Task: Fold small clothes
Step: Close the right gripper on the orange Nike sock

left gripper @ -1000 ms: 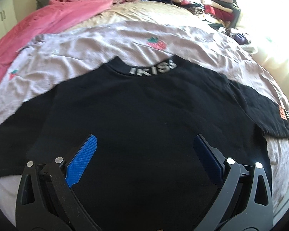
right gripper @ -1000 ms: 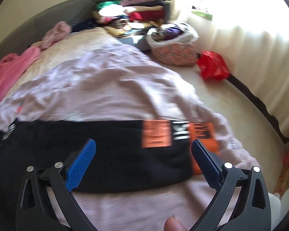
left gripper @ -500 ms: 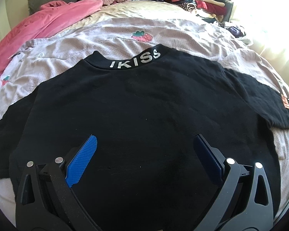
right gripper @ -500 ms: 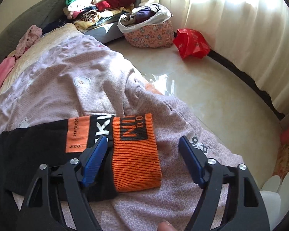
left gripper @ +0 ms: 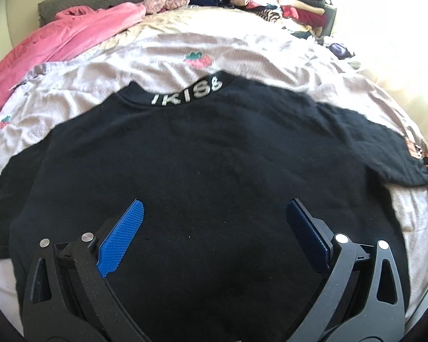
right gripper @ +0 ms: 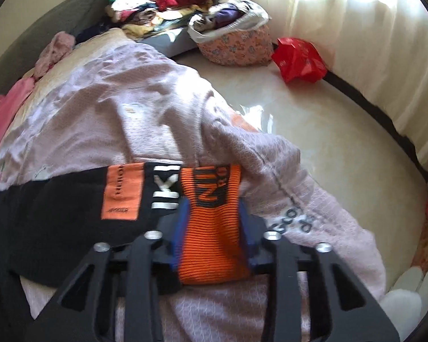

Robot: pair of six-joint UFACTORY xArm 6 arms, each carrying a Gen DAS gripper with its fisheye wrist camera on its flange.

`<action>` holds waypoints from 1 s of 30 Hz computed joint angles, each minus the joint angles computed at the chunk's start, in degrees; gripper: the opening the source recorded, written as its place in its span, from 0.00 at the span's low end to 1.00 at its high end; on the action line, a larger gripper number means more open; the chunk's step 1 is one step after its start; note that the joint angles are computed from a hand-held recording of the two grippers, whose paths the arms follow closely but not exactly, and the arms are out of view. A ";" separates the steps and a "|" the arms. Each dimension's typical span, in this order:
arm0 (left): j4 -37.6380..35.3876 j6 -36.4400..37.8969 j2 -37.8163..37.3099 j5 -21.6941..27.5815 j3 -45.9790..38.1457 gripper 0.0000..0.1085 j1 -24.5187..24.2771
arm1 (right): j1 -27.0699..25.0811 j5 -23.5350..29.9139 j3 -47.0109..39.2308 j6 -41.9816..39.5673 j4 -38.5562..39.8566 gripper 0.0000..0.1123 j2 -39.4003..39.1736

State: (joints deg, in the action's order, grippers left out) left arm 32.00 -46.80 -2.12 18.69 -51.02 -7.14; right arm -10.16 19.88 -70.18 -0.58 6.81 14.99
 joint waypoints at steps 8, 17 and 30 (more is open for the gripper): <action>0.63 0.20 -3.78 -0.04 1.70 0.87 0.56 | -0.75 -2.66 4.88 -3.00 3.71 0.06 -5.40; -2.07 2.44 -5.28 0.29 4.01 0.86 0.86 | 0.02 -2.98 9.51 -5.60 5.29 0.19 -9.32; -5.34 7.00 -7.57 0.20 6.67 0.87 -3.04 | -1.42 -3.51 8.91 7.25 0.43 0.37 -5.18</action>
